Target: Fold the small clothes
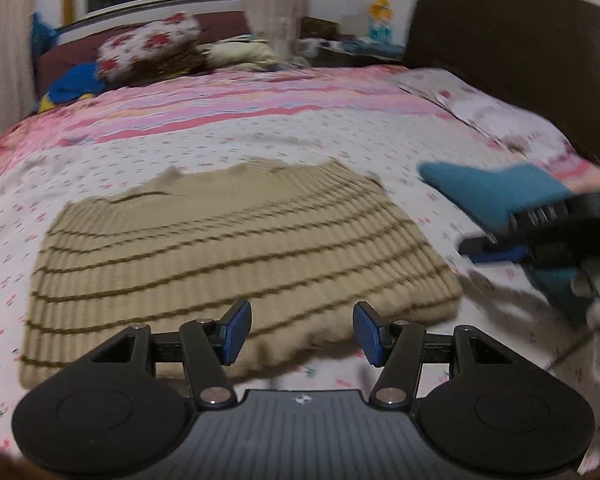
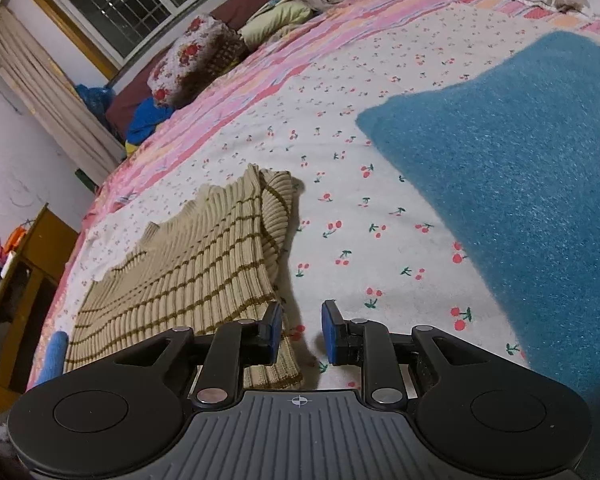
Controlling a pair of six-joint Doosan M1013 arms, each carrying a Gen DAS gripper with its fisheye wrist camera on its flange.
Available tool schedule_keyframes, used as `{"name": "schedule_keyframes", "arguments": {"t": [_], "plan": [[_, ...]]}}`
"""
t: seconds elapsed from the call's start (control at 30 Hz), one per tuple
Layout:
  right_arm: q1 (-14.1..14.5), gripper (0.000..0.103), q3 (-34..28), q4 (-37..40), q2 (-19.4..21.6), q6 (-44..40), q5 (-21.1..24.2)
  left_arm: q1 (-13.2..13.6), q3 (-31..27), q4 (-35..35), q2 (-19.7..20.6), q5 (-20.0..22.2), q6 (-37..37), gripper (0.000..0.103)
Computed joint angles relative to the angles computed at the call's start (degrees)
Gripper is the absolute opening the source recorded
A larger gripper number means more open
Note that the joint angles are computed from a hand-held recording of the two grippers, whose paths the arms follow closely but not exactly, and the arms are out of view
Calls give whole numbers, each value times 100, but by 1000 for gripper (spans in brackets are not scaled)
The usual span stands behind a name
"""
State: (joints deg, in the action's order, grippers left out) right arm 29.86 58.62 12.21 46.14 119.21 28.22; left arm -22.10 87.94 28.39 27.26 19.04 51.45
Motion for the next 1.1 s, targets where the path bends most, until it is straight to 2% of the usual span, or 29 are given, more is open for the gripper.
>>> {"name": "schedule_keyframes", "arguments": {"t": [0.17,0.3,0.4,0.5,0.6,0.8,0.93,1.03,1.1], "plan": [[-35,25,72,237,-33,-183,-73,-107,-75,-184,82,51,389,61],[-40,26,58,308,-18,-189,-63,-190,-81,-17,122,-40,642,61],[-52,26,71,381,-24,-232,-93,-235,-134,-39,187,58,928,61],[-64,26,80,535,-21,-358,-78,-208,-114,5,184,90,722,61],[-73,26,45,744,10,-465,-30,-251,-90,612,180,57,334,61],[-103,26,169,936,-55,-447,-195,-421,-46,1572,270,41,372,61],[-132,27,228,1256,-83,-673,-225,-533,-61,2505,369,-44,-259,61],[-153,27,246,1438,-90,-808,-206,-648,-76,3927,477,32,-1240,61],[-169,27,274,1553,-102,-876,-217,-683,-92,4530,543,36,-1554,61]]}}
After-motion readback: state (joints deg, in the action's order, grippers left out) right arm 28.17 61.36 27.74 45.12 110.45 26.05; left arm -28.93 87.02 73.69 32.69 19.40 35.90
